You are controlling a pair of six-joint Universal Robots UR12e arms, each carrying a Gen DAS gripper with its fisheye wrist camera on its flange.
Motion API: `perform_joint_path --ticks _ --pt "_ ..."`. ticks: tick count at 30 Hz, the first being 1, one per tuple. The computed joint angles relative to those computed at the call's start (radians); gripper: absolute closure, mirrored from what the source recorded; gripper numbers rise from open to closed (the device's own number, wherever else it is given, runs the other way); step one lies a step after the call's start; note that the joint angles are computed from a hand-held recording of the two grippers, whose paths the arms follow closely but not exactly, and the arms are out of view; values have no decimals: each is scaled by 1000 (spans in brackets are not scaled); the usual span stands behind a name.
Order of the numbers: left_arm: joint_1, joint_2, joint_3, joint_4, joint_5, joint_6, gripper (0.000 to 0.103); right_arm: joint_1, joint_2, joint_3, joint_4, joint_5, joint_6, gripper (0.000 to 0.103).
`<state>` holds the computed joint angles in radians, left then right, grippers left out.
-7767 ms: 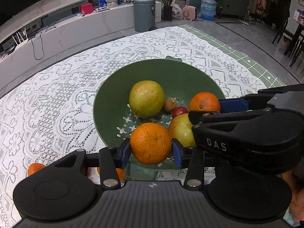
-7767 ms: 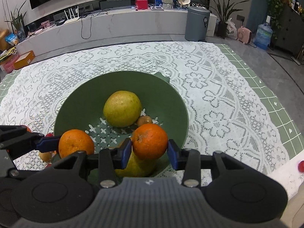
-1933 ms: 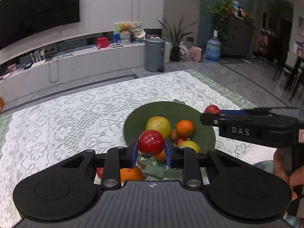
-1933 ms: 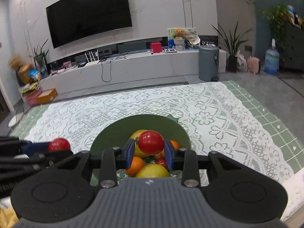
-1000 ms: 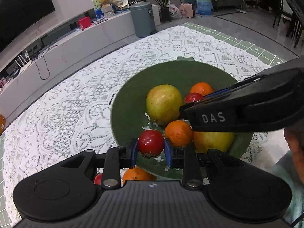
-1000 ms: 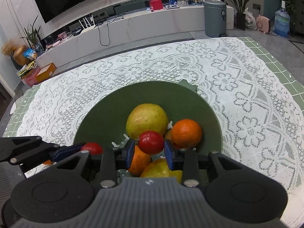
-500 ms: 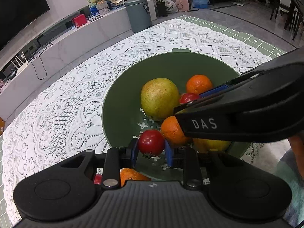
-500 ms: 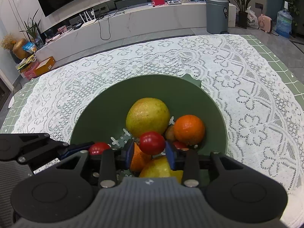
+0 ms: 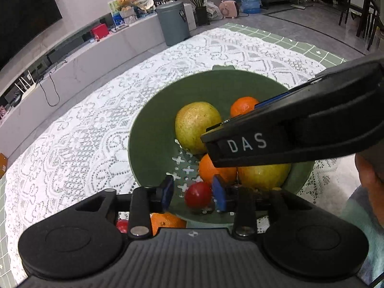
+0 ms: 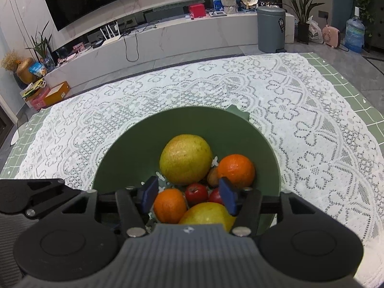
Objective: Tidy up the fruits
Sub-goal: 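Carry both red plums over the colander and open both tools to drop them, then withdraw both tools from the colander toward the remaining oranges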
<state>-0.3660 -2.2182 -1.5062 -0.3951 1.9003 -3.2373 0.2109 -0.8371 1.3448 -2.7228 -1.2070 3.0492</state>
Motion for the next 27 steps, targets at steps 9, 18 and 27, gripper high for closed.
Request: perform_joint_path --ticks 9,18,27 --pt "-6 19 -31 66 11 -14 46 -5 -14 44 -124 15 14 23" --pt "-3 69 -87 99 10 -88 41 -13 -27 108 -340 35 43 13" --pt "-1 125 -163 166 36 -161 40 -26 -38 155 -472 76 185 13"
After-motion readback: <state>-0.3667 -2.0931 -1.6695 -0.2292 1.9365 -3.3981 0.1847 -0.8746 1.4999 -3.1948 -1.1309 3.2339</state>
